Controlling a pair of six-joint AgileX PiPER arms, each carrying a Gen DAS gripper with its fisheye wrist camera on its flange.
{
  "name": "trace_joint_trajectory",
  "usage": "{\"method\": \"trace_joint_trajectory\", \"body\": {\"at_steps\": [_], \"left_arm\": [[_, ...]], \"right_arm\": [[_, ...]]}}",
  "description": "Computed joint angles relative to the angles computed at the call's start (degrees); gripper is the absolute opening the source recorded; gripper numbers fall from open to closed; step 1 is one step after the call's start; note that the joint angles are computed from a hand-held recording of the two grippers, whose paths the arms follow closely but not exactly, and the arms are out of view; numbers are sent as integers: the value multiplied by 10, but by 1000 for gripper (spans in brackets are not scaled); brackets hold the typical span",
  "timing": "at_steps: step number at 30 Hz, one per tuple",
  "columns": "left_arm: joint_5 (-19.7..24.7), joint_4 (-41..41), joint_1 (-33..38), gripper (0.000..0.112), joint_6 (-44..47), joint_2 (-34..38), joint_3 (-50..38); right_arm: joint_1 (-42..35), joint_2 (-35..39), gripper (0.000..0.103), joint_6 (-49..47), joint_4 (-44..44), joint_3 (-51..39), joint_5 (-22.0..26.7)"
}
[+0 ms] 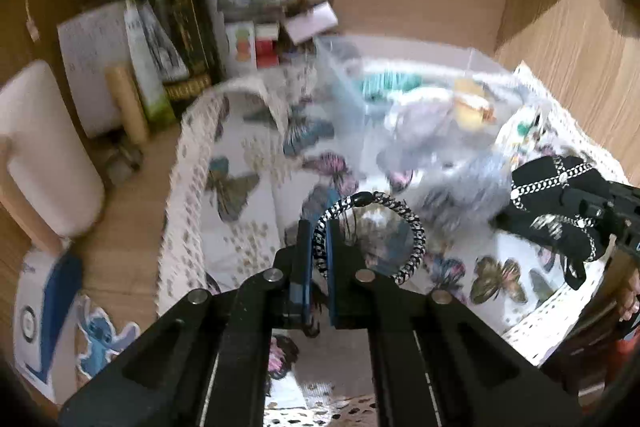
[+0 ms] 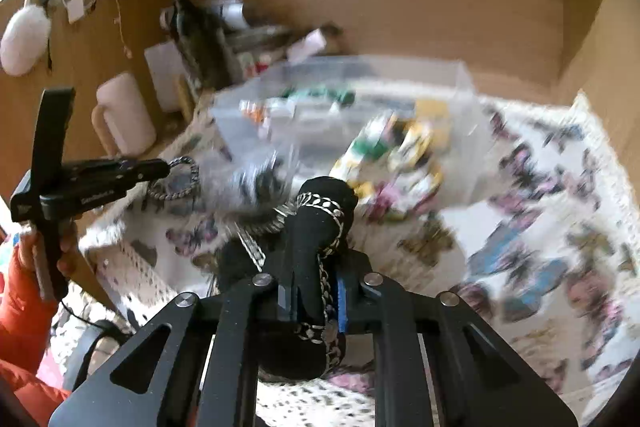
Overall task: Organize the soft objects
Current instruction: 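Grasp the beaded bracelet with the left gripper while the right gripper grasps the black chained cap, then drop the bracelet into the clear box with the left gripper while the right drops the cap in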
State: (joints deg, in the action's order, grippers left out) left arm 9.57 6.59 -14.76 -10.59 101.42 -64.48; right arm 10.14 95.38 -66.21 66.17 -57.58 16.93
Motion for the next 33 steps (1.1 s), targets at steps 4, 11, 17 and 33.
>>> {"method": "trace_joint_trajectory", "body": {"at_steps": [4, 11, 17, 33], "left_arm": [[-4, -12, 1, 5, 14, -20, -12], [-4, -67, -5, 5, 77, -33, -50], [9, -61, -14, 5, 70, -8, -120], [143, -149, -14, 5, 121, 184, -400]], "right_arm": [[-17, -32, 11, -40, 36, 2, -8], [-28, -46, 11, -61, 60, -35, -33], [-18, -25, 11, 1, -4, -103, -71], [-8, 191, 11, 501, -516, -386, 18]]}}
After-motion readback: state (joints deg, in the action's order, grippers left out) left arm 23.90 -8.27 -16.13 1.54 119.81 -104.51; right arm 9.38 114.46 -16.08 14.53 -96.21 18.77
